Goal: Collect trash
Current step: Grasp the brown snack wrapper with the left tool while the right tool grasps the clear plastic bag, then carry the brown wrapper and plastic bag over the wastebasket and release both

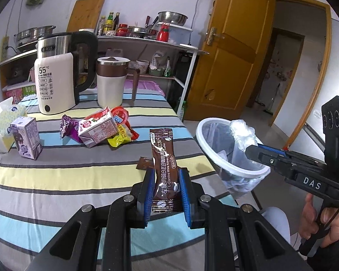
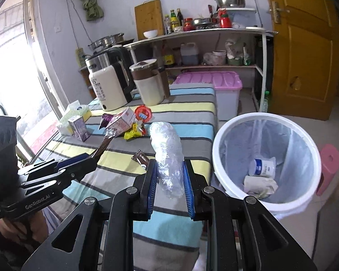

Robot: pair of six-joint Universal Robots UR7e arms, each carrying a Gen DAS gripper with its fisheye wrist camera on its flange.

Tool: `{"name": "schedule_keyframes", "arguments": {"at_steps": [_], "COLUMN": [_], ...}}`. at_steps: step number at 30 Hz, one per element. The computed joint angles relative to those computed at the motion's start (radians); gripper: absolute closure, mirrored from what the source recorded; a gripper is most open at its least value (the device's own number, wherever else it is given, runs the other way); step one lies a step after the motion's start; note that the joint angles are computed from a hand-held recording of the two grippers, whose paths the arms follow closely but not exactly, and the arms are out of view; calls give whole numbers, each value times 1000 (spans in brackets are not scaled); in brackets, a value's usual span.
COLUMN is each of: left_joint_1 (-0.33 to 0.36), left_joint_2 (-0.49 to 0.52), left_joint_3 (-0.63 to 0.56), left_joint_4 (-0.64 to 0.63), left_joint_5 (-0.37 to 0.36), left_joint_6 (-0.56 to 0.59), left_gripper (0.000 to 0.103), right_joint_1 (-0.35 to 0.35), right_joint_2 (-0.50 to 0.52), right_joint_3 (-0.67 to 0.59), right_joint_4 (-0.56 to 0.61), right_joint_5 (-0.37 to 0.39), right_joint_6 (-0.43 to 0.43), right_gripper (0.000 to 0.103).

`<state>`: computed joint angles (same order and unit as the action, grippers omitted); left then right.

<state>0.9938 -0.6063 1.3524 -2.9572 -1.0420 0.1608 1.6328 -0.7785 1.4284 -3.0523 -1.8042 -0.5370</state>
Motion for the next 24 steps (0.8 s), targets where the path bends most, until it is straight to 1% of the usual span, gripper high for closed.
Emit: {"name": "schedule_keyframes", "arguments": {"at_steps": [5,12,19,24], "left_joint_1": [-9,-14,-18,-19], "left_joint_2": [-8,2,35,79], "left_joint_3": [17,2,-48,-114], "left_joint_4": [-9,12,39,79], "left_joint_5": [-3,-16,-39,-70], "left_joint_6": [4,11,31,48], "left_gripper": [80,80,80,80], "right_joint_1": [-5,-11,-19,-29], "right_joint_2": [-21,-42,-54,-63], "right_joint_3": [32,61,71,73], "right_joint_4": [-37,-68,-95,-109], "right_joint_5": [-11,-22,-33,-46], "right_joint_6": [15,18,22,30], "right_gripper": [80,80,80,80]}}
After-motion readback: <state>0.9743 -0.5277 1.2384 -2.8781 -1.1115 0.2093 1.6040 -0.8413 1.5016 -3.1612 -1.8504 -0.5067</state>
